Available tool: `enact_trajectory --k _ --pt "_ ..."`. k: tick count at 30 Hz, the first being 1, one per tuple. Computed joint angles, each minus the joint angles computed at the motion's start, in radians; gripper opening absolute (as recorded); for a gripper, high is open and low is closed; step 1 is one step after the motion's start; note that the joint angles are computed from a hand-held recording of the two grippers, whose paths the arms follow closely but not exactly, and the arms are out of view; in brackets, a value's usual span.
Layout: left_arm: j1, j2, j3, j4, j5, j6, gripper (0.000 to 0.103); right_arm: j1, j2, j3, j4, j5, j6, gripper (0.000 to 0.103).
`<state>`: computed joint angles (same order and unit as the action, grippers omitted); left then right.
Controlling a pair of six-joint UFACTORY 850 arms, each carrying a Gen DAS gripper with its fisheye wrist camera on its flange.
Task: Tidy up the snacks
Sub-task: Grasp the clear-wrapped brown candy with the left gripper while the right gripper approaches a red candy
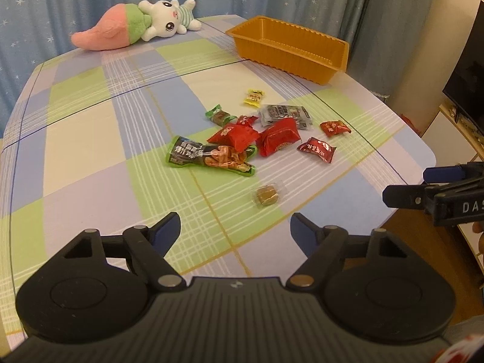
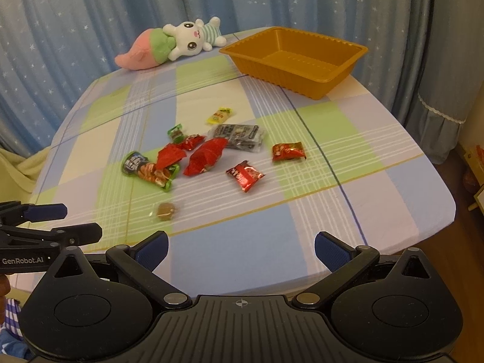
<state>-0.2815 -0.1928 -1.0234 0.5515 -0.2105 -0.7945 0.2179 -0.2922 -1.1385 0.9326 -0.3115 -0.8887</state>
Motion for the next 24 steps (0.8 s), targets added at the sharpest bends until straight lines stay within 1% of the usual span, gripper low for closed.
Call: enact_trajectory --k 2,6,9,16,20,24 --pt "-0.003 -0.023 -0.010 0.049 0.012 -0.032 0.070 -0.009 -0.013 -0.009 0.032 -0.002 -0.040 0.103" --pt "-0.005 -0.073 -0.044 0.037 0.019 0.014 0.064 -0.023 -0.040 -0.028 0.074 -0.002 -0.091 0.103" --pt "-0.007 -0.108 -0.070 0.043 0.023 0.047 0.059 -0.033 -0.063 -0.049 0.064 -0.009 -0.082 0.102" --pt "-0.016 -0.181 -0.131 0.072 -0.009 0.079 0.055 -0.054 -0.110 -0.100 0.018 -0.036 -0.033 0.102" --pt "-0.019 -0.204 -0.151 0.052 -0.019 0.122 0.051 -0.064 -0.129 -0.122 0.008 -0.046 -0.016 0.102" --pt "-0.025 -0.226 -0.171 0.076 -0.031 0.125 0.048 -0.072 -0.140 -0.137 0.000 -0.053 -0.003 0.102"
